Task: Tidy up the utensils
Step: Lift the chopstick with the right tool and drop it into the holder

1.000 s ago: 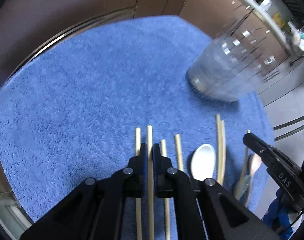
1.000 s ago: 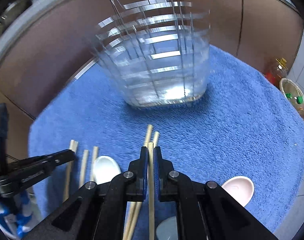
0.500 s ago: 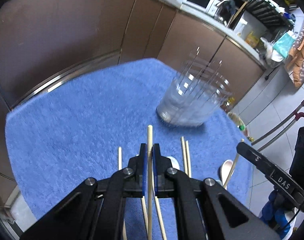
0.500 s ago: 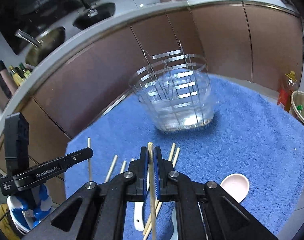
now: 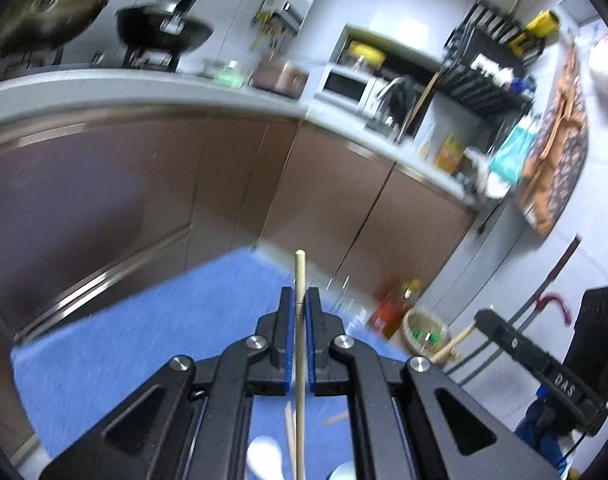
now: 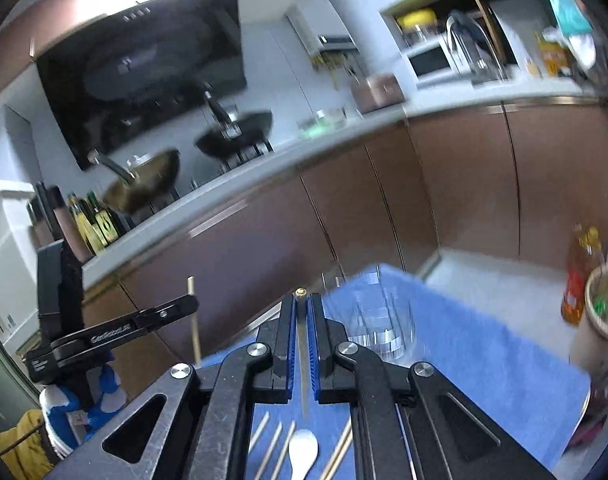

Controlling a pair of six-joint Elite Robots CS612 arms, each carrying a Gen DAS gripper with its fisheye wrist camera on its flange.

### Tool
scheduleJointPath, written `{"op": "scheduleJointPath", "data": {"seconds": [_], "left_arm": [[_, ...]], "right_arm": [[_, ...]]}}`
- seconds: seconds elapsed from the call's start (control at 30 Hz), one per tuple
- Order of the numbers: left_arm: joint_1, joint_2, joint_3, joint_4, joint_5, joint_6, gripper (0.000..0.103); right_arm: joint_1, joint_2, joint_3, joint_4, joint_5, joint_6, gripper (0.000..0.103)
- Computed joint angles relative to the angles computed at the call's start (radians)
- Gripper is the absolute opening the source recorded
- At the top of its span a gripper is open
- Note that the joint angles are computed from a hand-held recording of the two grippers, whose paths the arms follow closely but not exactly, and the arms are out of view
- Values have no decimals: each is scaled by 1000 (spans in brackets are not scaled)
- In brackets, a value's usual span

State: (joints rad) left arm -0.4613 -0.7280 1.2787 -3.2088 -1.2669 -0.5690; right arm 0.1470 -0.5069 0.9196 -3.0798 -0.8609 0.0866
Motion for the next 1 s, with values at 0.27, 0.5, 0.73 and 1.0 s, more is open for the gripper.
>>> {"op": "scheduleJointPath", "data": {"seconds": [0.27, 0.5, 0.73, 1.0], "left_arm": [[10, 130, -265, 24, 75, 57, 4], [17, 278, -501, 121, 165, 60, 4], [5, 374, -600, 109, 249, 93, 4], [-12, 381, -546, 30, 284, 163, 9]], "right_arm": [[6, 87, -198, -22, -38, 13, 6], [19, 205, -392, 52, -117, -23, 6], [37, 270, -457, 137, -190, -104, 6], [36, 248, -383, 163, -208, -152, 41]]}}
